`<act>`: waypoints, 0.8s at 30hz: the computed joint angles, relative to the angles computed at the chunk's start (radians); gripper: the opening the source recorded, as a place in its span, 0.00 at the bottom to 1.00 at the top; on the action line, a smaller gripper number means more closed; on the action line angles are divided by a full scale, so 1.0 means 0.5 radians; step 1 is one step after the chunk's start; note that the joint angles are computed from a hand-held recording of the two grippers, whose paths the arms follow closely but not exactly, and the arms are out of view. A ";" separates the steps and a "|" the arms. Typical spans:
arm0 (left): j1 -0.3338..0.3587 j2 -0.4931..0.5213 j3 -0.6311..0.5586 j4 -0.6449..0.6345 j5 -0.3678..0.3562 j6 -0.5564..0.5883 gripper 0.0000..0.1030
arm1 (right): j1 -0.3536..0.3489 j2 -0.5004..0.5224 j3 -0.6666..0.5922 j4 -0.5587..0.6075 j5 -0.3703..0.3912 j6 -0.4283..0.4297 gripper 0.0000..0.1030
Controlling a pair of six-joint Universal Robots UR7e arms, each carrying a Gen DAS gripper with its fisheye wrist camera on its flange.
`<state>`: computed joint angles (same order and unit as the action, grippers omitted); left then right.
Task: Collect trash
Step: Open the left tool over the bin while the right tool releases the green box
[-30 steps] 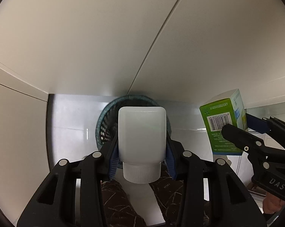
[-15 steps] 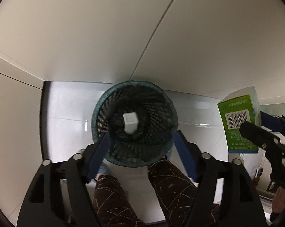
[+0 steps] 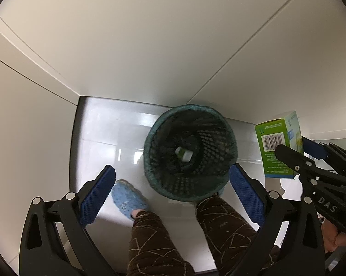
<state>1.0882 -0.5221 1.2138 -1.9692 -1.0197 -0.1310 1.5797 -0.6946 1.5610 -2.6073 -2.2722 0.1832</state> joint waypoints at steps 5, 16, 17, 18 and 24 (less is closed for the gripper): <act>0.006 -0.011 -0.013 0.018 0.005 0.014 0.94 | -0.014 0.064 -0.058 0.019 -0.040 0.004 0.60; -0.028 -0.032 -0.004 0.044 0.044 -0.019 0.94 | 0.026 -0.069 0.050 0.045 -0.113 0.044 0.86; -0.031 -0.032 -0.019 0.066 0.048 -0.028 0.94 | 0.038 -0.092 0.058 0.062 -0.117 0.053 0.87; -0.041 -0.039 -0.029 0.091 0.049 -0.045 0.94 | 0.055 -0.111 0.066 0.076 -0.123 0.069 0.88; -0.117 -0.124 -0.033 0.108 0.048 -0.053 0.94 | 0.174 -0.264 0.107 0.096 -0.169 0.068 0.93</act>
<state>1.0295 -0.5841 1.1974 -1.9152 -0.9956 -0.1576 1.6669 -0.8266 1.6145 -2.5592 -2.3569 0.2171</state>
